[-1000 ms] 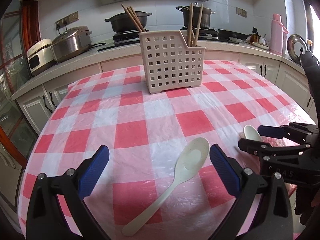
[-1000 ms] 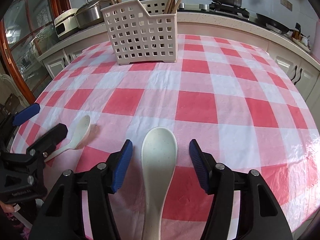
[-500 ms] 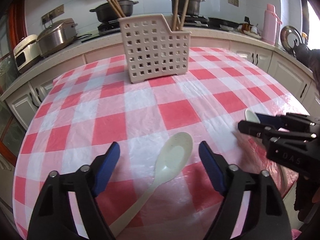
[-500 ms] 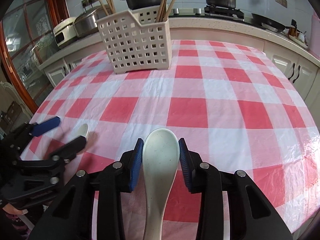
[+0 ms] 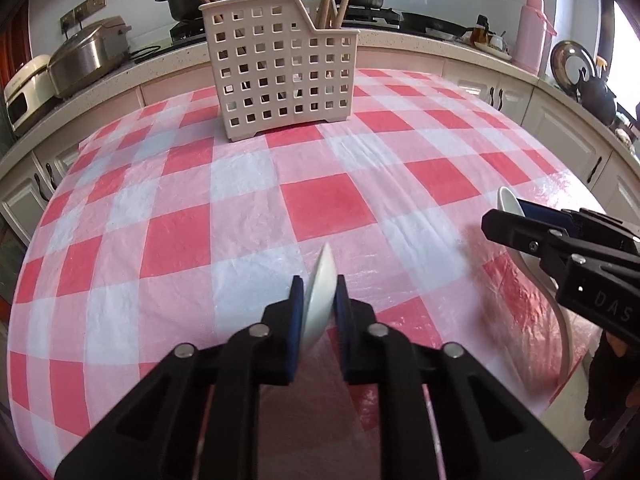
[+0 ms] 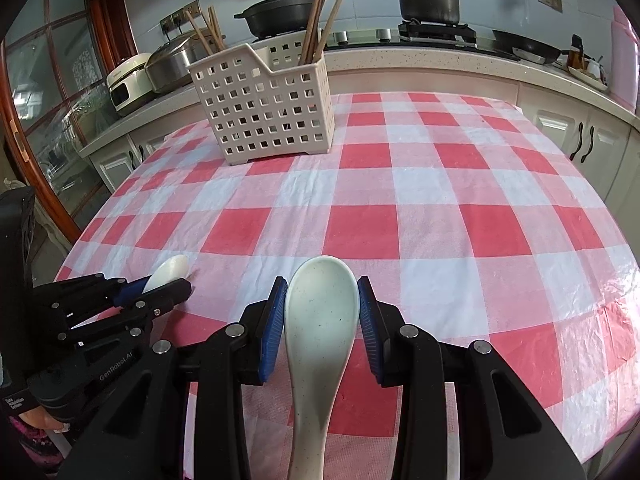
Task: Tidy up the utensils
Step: 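Lift the left tool's spoon over the caddy while the right tool carries its spoon there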
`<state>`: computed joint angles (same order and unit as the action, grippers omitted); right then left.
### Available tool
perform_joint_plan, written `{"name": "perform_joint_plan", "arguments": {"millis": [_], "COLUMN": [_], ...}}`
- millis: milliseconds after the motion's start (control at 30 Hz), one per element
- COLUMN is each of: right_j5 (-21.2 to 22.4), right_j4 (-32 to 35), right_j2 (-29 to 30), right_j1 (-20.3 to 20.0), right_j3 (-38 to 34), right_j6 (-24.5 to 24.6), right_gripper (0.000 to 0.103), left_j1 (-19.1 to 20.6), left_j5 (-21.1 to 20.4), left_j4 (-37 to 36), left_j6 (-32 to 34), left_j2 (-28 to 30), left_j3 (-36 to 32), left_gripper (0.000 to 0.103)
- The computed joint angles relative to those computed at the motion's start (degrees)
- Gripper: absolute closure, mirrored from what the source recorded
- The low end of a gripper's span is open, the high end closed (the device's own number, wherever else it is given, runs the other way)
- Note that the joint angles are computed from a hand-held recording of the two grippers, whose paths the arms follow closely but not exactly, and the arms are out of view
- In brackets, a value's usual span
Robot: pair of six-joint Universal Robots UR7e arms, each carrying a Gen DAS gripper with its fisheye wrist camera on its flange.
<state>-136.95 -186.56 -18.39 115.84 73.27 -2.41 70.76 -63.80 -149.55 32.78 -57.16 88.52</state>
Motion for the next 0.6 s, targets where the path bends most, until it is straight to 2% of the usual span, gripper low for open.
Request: {"name": "perform_joint_plan", "arguments": {"millis": [33, 333, 600], "right_j5": [-0.06, -0.42, -0.78], "right_j4": [-0.27, -2.27, -3.31], "right_j2": [0.1, 0.68, 1.91], "right_j1": [0.09, 0.98, 2.0], "right_j3": [-0.09, -1.37, -4.9], "right_j6": [-0.24, -2.7, -6.75], "right_gripper": [0.069, 0.069, 0.069], "left_j1": [0.07, 0.76, 0.21], "left_j5": [-0.36, -7.1, -8.77], "left_j4": [-0.19, -1.57, -3.57], "left_j6": [-0.08, -2.48, -1.93], "left_j2": [-0.11, -2.73, -3.8], "left_j3": [-0.03, -0.39, -1.0], "left_gripper": [0.094, 0.094, 0.094]}}
